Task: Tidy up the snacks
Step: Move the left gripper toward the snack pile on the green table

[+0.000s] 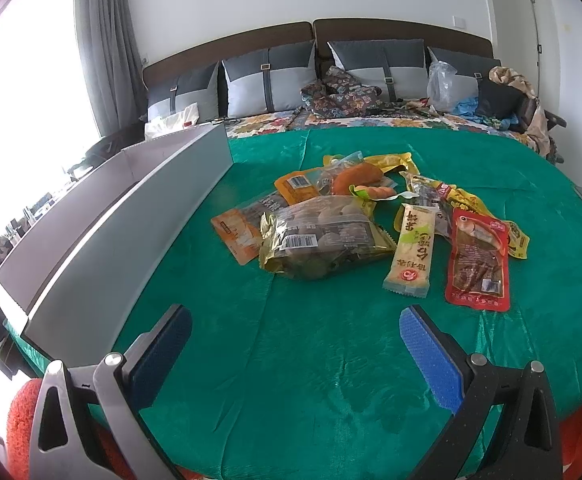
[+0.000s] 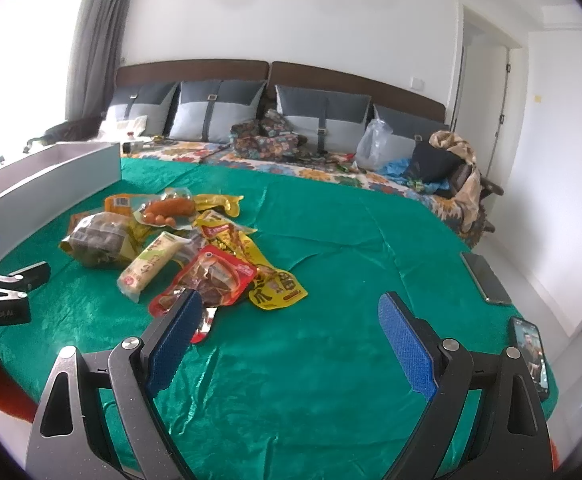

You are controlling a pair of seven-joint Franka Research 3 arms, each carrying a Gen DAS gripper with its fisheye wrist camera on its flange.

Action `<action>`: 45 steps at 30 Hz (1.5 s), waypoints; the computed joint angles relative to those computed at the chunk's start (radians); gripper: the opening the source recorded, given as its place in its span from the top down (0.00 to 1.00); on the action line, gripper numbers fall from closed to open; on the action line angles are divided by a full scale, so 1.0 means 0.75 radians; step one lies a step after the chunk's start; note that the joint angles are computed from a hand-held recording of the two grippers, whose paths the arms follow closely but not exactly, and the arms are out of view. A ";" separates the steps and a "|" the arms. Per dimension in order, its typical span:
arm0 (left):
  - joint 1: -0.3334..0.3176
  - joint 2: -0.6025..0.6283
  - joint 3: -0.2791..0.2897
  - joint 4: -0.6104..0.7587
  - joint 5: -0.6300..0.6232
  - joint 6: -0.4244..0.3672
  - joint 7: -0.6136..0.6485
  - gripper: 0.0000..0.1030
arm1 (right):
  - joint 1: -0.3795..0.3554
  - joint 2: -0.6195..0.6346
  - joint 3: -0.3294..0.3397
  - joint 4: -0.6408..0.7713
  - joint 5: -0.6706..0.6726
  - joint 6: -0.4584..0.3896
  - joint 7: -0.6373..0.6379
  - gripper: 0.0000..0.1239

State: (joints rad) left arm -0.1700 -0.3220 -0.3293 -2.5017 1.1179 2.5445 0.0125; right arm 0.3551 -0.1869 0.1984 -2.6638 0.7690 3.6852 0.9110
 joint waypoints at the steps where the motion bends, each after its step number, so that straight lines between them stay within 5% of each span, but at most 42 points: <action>1: -0.001 0.001 -0.001 0.000 0.001 -0.001 -0.001 0.00 | 0.001 0.002 0.000 0.000 -0.003 0.001 0.001 0.26; 26: 0.012 0.040 0.026 -0.006 -0.030 0.020 0.020 0.00 | 0.009 0.027 0.001 0.016 0.014 -0.026 -0.037 0.26; 45: 0.036 0.125 0.083 -0.020 -0.218 0.094 0.144 0.00 | -0.007 0.038 0.002 0.035 0.045 -0.094 -0.058 0.26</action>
